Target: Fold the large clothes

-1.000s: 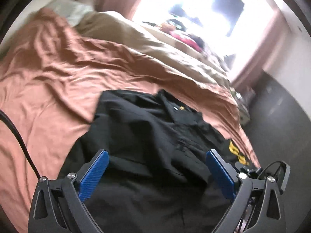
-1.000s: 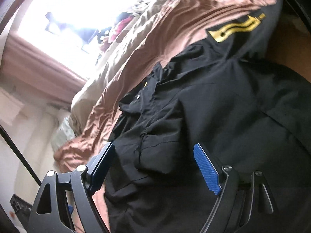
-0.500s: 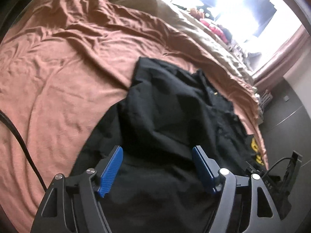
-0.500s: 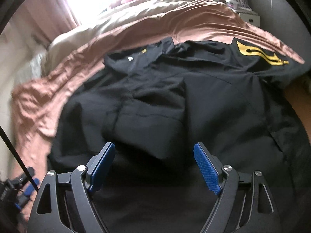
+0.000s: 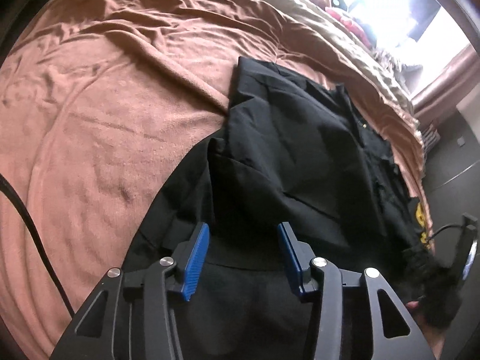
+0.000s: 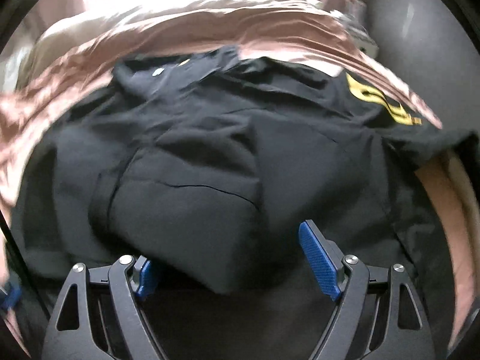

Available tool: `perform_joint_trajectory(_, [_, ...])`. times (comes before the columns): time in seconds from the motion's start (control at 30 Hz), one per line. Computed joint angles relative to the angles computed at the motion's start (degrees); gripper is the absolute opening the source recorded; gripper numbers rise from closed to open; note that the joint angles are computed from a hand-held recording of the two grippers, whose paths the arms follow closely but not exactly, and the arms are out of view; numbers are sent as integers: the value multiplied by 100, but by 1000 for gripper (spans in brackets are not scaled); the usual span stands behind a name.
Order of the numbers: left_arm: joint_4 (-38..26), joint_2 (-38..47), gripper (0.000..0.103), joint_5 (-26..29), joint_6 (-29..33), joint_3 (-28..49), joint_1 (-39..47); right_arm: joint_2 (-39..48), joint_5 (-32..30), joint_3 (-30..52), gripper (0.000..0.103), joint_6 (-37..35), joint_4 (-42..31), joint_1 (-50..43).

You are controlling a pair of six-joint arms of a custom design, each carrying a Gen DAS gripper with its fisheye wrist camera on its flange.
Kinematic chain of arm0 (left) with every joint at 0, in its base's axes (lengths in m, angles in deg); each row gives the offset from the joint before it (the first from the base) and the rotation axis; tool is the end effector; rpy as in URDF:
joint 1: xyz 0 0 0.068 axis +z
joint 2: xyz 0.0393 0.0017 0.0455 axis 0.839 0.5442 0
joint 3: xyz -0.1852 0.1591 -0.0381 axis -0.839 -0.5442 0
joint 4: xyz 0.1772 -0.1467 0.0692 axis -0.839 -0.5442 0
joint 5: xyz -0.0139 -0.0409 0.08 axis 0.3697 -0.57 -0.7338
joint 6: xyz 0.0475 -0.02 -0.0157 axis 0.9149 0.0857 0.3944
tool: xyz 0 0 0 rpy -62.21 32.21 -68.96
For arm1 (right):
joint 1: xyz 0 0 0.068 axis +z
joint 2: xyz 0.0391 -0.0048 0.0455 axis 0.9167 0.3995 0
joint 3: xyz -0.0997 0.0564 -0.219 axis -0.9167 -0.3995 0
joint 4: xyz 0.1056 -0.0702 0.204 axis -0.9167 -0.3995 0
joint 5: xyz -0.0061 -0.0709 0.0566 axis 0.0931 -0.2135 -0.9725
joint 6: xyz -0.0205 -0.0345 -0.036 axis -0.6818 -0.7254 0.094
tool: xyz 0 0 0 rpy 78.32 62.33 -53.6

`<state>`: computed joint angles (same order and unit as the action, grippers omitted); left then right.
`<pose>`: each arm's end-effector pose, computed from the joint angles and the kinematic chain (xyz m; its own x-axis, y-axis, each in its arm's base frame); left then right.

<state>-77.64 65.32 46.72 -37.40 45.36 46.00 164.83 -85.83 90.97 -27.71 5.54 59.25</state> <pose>0.1780 -0.0298 0.2114 -0.5532 -0.7184 -0.4218 -0.5916 0.6953 -0.4082 0.3374 -0.0306 0.2152 -0.7743 -0.1139 -0.6225 -0.2530 0.9574 0.1395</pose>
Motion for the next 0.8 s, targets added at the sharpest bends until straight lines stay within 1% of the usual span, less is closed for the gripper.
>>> perform_joint_trajectory(0.1, [50, 47, 46, 11, 16, -26, 59, 481, -787, 491, 82, 394, -225, -558])
perform_joint_trajectory(0.17, [41, 83, 46, -41, 12, 0, 41, 1004, -1549, 1026, 82, 706, -577, -1096])
perform_joint_trajectory(0.2, [29, 120, 46, -80, 33, 23, 19, 1334, -1933, 1373, 82, 791, -804, -1347])
perform_joint_trajectory(0.3, [8, 183, 46, -157, 71, 62, -24, 2216, -2665, 2400, 82, 747, -1554, -1845])
perform_joint_trajectory(0.33, [28, 180, 46, -149, 60, 55, -8, 2658, -2948, 2924, 82, 715, -1952, -2027])
perform_joint_trajectory(0.43, [20, 169, 46, -194, 28, 73, -39, 3477, -3236, 3938, 82, 622, -2704, -2300])
perform_joint_trajectory(0.5, [23, 168, 46, -223, 24, 87, -85, 3780, -3395, 4260, 82, 526, -2913, -2416])
perform_joint_trajectory(0.6, [39, 147, 46, -266, -38, 107, -201, 4178, -3682, 4801, 82, 43, -3345, -2445])
perform_joint_trajectory(0.63, [66, 133, 46, -272, -39, 112, -230, 4217, -3736, 4811, 82, -92, -3344, -2449])
perform_joint_trajectory(0.67, [94, 105, 46, -270, -35, 114, -250, 4408, -3692, 5082, 82, -158, -3496, -2435])
perform_joint_trajectory(0.7, [123, 85, 46, -264, -31, 117, -265, 4622, -3693, 5384, 75, -213, -3700, -2423])
perform_joint_trajectory(0.73, [156, 44, 46, -264, -26, 117, -283, 4900, -3855, 5778, 71, -330, -3956, -2416])
perform_joint_trajectory(0.77, [163, 15, 46, -287, -33, 130, -308, 5043, -3903, 5985, 66, -409, -4086, -2401])
perform_joint_trajectory(0.8, [149, 23, 46, -334, -46, 164, -345, 5289, -3868, 6364, 59, -450, -4240, -2371])
